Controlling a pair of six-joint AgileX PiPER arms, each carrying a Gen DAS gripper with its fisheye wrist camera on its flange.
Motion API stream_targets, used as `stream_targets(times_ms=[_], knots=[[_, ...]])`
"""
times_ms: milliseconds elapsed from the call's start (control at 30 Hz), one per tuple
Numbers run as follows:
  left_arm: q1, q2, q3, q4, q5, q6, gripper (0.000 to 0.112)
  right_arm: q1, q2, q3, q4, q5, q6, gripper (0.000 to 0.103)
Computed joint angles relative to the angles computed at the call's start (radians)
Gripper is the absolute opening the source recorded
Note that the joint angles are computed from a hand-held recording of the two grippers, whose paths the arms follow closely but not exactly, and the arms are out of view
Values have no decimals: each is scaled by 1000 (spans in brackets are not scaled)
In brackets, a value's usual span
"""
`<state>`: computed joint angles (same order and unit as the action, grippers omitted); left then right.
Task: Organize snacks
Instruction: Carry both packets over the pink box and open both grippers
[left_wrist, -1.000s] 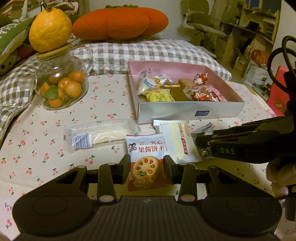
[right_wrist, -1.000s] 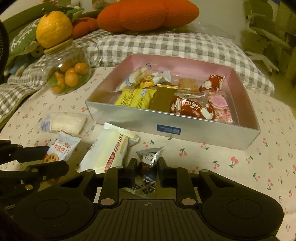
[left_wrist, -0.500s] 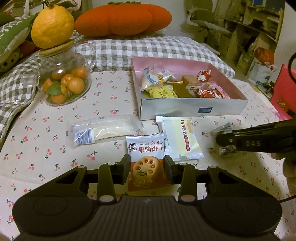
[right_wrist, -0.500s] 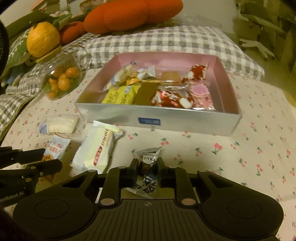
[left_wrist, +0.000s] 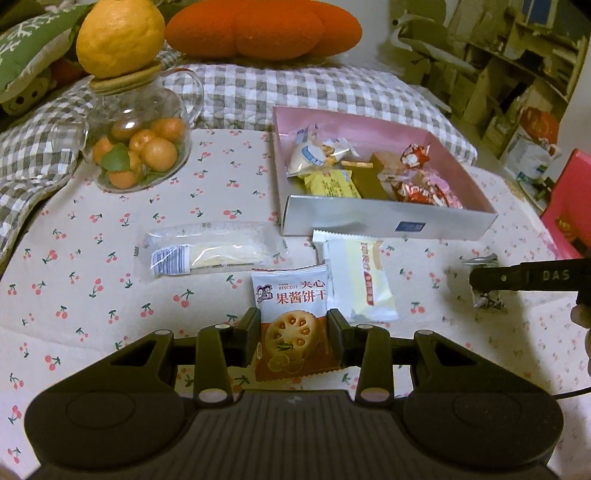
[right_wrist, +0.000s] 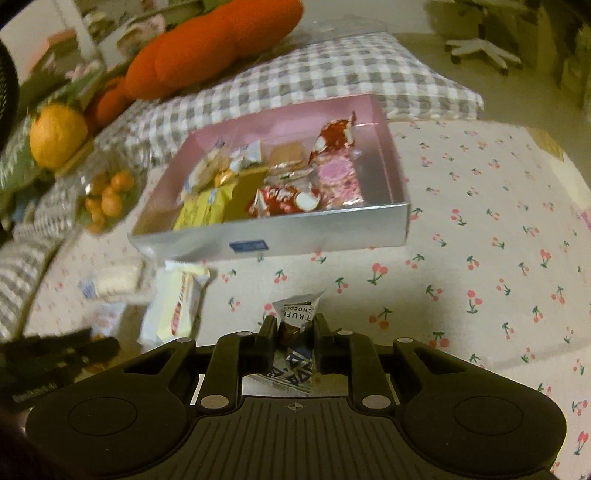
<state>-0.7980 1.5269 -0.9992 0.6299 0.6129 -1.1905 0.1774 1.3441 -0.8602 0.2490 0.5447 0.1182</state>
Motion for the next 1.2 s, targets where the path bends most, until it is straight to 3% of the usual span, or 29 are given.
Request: stream_targets(times_ms=[167,467,900,1200], knots=[[3,3,-23,0,-4,-17,36,-76,-13,-24,147,37,-86,18],[17,46,-96,35,-7,-60,36,-130,2,-70,244,54,-107,18],[43,151,-224,98,-51,-152,36,-156,66,-142,319,-24,-81,18],[59,248,-343,111,-35,-85,36,-153,173,-231,354,-99,-155,18]])
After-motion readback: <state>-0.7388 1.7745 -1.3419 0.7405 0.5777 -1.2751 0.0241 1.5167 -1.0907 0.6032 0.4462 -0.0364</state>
